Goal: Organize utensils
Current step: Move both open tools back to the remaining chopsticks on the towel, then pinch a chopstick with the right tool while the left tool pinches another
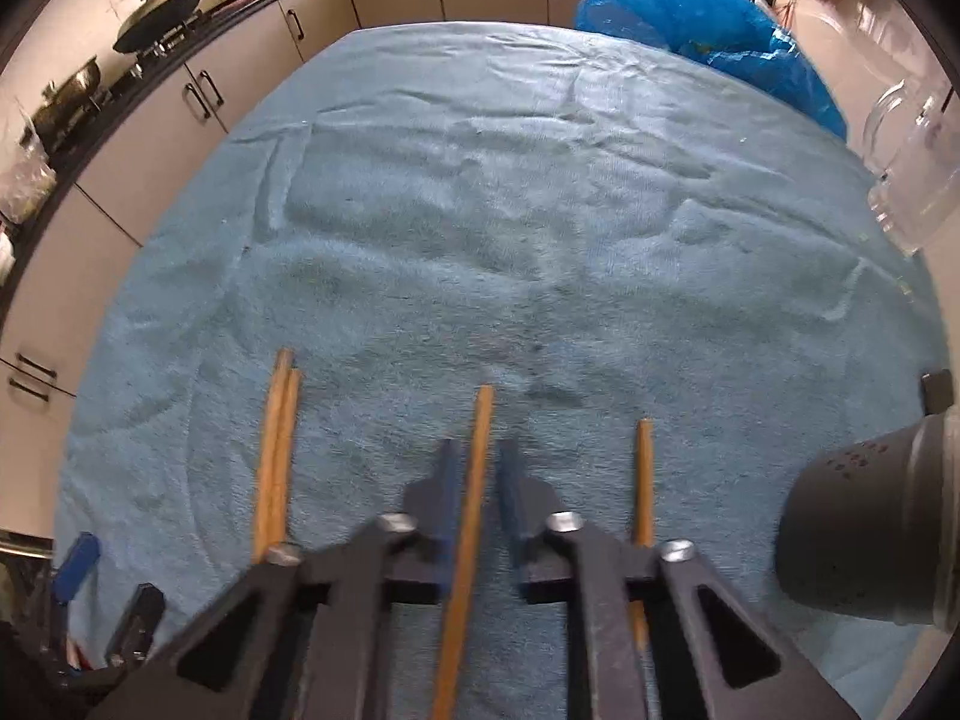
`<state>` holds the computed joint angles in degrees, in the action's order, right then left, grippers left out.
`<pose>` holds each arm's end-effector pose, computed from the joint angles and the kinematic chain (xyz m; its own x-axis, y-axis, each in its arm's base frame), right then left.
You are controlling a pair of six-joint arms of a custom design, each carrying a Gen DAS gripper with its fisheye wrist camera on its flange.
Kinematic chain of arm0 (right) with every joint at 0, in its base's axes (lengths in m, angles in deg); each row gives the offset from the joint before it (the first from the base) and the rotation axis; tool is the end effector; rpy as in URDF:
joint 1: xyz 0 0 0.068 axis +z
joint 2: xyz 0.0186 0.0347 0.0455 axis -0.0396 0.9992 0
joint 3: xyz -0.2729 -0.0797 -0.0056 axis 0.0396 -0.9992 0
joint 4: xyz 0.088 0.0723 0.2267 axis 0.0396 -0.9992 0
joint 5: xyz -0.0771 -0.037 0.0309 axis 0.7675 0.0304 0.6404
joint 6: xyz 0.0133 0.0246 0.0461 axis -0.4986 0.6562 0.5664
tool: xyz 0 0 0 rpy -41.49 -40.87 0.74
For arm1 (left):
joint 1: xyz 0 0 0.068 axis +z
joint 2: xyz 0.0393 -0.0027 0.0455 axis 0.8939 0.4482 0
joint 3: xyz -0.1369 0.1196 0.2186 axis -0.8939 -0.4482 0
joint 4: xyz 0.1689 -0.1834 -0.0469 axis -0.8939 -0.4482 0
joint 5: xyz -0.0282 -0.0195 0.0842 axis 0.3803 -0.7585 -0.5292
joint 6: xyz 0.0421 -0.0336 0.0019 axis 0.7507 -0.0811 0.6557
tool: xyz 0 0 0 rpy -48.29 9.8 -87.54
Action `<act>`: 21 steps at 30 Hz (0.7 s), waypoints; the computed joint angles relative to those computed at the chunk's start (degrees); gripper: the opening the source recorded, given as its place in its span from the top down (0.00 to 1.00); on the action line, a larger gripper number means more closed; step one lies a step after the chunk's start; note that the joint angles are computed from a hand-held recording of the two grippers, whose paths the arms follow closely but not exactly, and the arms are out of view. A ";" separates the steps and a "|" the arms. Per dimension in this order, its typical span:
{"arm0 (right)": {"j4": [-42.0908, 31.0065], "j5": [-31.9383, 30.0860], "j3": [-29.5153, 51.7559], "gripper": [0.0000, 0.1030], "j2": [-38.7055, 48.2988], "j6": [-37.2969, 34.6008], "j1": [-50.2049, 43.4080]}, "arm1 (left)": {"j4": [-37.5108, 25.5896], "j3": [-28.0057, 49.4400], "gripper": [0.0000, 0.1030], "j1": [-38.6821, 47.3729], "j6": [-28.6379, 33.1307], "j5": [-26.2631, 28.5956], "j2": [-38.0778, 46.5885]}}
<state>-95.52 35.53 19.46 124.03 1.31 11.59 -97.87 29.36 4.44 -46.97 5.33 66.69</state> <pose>0.3904 0.1007 0.0974 -0.9126 -0.2298 -0.3381 -0.2816 0.9529 0.1124 0.1922 -0.2804 0.0711 -0.7330 -0.3560 -0.5796 -0.3637 0.9252 -0.1084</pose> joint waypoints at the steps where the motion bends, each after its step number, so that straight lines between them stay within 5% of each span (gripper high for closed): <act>1: 0.45 -0.96 -0.62 0.93 -0.29 0.03 -0.35 | -0.35 0.28 0.09 0.01 0.03 0.02 0.11; 6: 4.84 -7.98 -8.27 0.94 -6.26 0.27 -3.07 | -1.86 1.82 0.09 0.17 0.00 0.13 1.00; 17: 21.50 -18.62 -36.98 0.94 -41.56 -1.42 -9.44 | 0.00 2.71 0.09 3.63 4.41 5.20 -2.49; 21: 21.55 -22.18 -39.26 0.94 -45.81 -1.92 -13.08 | 1.94 5.90 0.21 8.42 10.53 10.90 -3.35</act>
